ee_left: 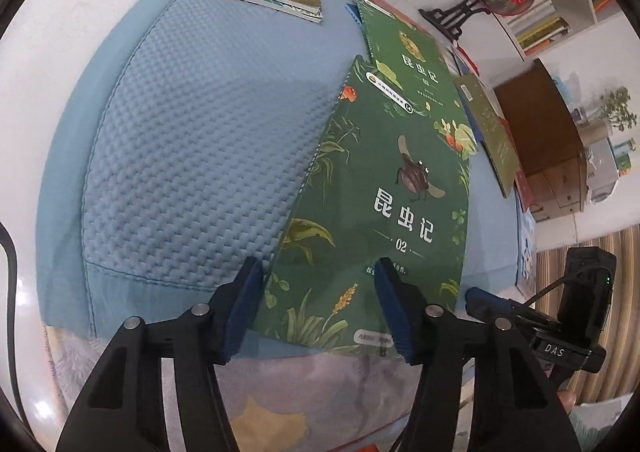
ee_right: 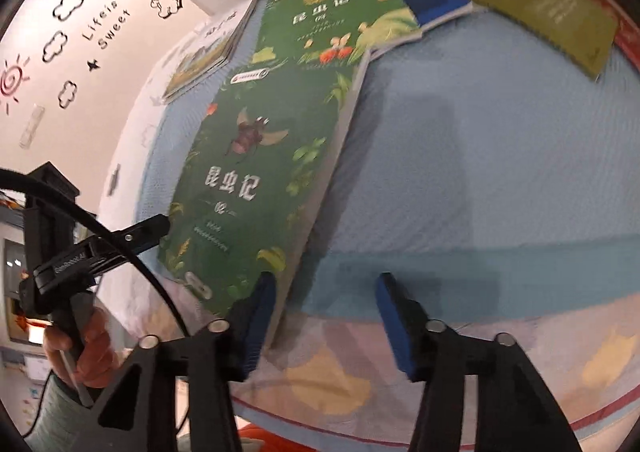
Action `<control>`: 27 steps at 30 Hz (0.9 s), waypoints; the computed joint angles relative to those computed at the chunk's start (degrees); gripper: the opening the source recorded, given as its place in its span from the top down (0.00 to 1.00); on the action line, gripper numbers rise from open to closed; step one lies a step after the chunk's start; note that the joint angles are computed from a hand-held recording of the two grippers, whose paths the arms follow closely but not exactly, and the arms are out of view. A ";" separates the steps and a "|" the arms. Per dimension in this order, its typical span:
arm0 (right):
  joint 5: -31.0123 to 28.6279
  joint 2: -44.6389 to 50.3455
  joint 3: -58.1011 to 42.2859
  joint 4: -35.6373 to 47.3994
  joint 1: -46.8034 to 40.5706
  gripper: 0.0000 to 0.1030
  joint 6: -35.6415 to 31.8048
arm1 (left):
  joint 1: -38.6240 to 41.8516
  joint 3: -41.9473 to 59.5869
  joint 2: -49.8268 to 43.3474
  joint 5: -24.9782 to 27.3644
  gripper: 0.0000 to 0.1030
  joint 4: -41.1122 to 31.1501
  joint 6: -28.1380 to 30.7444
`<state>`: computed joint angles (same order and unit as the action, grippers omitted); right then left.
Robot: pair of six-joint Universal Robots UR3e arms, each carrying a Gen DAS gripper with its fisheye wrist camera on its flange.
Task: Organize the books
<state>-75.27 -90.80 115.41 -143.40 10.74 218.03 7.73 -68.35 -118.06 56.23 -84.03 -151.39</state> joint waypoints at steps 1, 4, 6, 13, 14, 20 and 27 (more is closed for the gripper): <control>0.18 0.40 0.39 -1.66 0.59 0.53 0.54 | 0.18 0.23 -0.05 -0.19 0.51 -0.70 0.42; 0.45 3.01 -1.19 -3.74 2.58 0.55 1.34 | 0.62 3.06 -1.11 -3.06 0.51 -6.31 2.44; -0.45 4.93 -3.50 -3.38 4.09 0.54 1.41 | 1.32 3.93 -0.36 -6.73 0.51 -11.61 6.04; -0.31 3.28 0.57 -6.15 2.71 0.55 2.45 | -0.89 1.61 0.60 -4.66 0.71 -9.18 7.41; 0.42 2.85 1.70 -7.37 2.18 0.55 2.57 | -1.10 1.24 0.09 -4.30 0.75 -9.19 7.40; 0.32 2.13 3.89 -10.51 2.38 0.55 3.49 | -1.04 -0.10 0.99 -7.08 0.79 -11.65 9.51; 4.70 -0.28 8.64 -14.04 -0.62 0.54 6.39 | -4.86 1.50 -1.31 -5.60 0.84 -10.44 5.62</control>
